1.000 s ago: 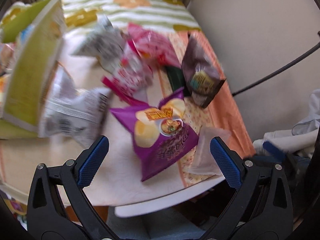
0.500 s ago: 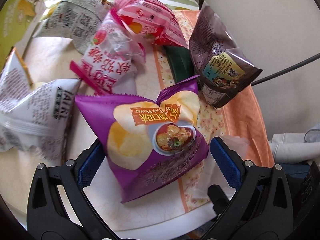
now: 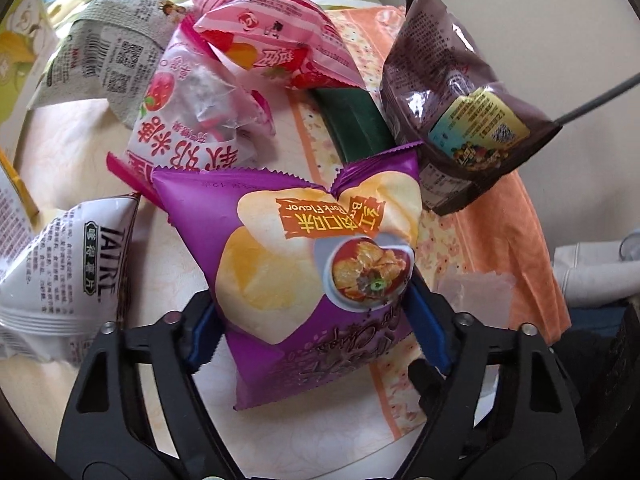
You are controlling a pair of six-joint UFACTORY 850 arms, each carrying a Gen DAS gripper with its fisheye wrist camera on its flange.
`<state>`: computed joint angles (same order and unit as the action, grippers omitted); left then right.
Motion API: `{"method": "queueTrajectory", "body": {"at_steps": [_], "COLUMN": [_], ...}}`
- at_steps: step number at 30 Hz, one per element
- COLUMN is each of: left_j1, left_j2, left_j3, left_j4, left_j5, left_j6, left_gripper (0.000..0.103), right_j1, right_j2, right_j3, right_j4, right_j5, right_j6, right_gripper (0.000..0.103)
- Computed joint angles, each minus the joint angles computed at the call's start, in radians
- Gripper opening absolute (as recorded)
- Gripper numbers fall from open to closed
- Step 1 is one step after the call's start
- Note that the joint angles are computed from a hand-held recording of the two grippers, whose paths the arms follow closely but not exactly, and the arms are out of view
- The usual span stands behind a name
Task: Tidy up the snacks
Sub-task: 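Grasp the purple chip bag with the left tool while the right tool grasps the white packet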
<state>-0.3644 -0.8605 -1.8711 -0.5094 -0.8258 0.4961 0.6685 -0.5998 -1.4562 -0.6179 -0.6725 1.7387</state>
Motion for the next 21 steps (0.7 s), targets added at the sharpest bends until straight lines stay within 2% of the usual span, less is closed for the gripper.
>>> {"method": "queueTrajectory", "body": {"at_steps": [7, 12, 18, 20, 21], "left_j1": [0.0, 0.013, 0.037, 0.043, 0.044], "left_j2": [0.021, 0.066, 0.085, 0.091, 0.101], "left_j3": [0.018, 0.065, 0.094, 0.101, 0.118], "left_j4": [-0.01, -0.01, -0.015, -0.015, -0.018], "left_j5": [0.026, 0.057, 0.06, 0.059, 0.067], "left_j6": [0.091, 0.128, 0.122, 0.126, 0.13], "left_gripper": [0.06, 0.057, 0.057, 0.057, 0.057], "right_j1": [0.003, 0.009, 0.016, 0.019, 0.021], "right_j2": [-0.001, -0.019, -0.033, -0.043, -0.044], "right_j3": [0.001, -0.028, -0.045, -0.06, -0.062], "right_j4": [0.005, 0.004, 0.011, 0.017, 0.018], "right_j5": [-0.019, -0.041, -0.073, -0.1, -0.11], "right_j6": [0.0, 0.005, -0.007, -0.021, -0.032], "right_gripper": [0.087, 0.083, 0.074, 0.061, 0.061]}}
